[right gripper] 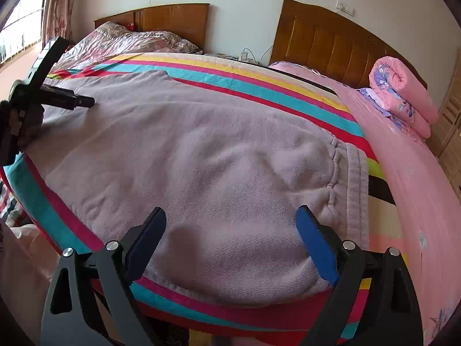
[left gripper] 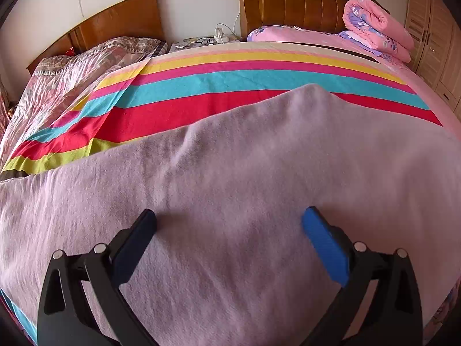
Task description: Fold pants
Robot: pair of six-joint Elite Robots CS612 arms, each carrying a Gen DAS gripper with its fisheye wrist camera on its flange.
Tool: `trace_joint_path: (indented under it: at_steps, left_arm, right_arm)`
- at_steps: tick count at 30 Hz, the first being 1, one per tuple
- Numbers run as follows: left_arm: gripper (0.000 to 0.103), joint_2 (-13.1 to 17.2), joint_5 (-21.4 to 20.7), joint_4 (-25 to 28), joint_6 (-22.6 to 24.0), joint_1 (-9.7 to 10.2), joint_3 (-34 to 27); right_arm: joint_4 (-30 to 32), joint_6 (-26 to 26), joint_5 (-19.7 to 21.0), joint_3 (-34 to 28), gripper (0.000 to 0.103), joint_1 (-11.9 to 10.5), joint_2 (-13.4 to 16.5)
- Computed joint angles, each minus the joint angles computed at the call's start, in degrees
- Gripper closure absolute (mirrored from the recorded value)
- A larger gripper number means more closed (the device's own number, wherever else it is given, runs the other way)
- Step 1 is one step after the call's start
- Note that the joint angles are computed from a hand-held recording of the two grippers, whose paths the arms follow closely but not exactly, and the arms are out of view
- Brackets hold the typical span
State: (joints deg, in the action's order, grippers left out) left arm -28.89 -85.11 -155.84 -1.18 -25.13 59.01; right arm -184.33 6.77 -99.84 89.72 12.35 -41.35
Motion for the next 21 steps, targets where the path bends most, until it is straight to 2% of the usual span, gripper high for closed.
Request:
trace_joint_path:
  at_steps: [2,4,7,9,11,14,16,20,21]
  left_arm:
    - [0.001,-0.1,0.3,-0.4,0.1,-0.07,0.2]
    - [0.001,-0.1,0.0,-0.5,-0.1,0.00,0.3]
    - [0.001,-0.2,-0.6,-0.5,-0.5,0.12,0.5]
    - [0.001,-0.2,-0.9,-0.4,-0.6,0.20,0.4]
    - [0.001,-0.1,-1.2,-0.3,-0.7,0.28,0.3]
    - [0.001,0.0,-1.6,-0.2,-0.9,0.37,0.1]
    - [0.001,0.0,-1.9,-0.2,-0.9,0.43,0.1]
    - [0.001,0.0,-2.7,0.0,-0.8,0.67,0.0]
    - [0.001,0.0,-3.0,0.0,-0.8,0.74,0.0]
  right_arm:
    - [2.5,1.7,2.7,0.0,0.015,-0.4,0.0]
    - [2.4,-0.9,0.8,0.1,0.015,0.1,0.6]
    - [4.8,3.4,3.5,0.5,0.015,-0.6,-0.5]
    - [8.6,5.0,1.6,-0.7,0.015,-0.2,-1.2]
    - [9.1,5.5,-0.7,-2.4,0.015,0.6,-1.3]
    - [6.7,2.1,1.8,-6.4,0.015,1.7,-0.1]
    - [8.0,-1.6,4.2,-10.2,0.015,2.5,1.6]
    - [18.1,-5.3,8.3,-17.1,0.015,3.5,5.4]
    - [22.1,-5.4,7.7,-18.6,0.015,3.8,6.3]
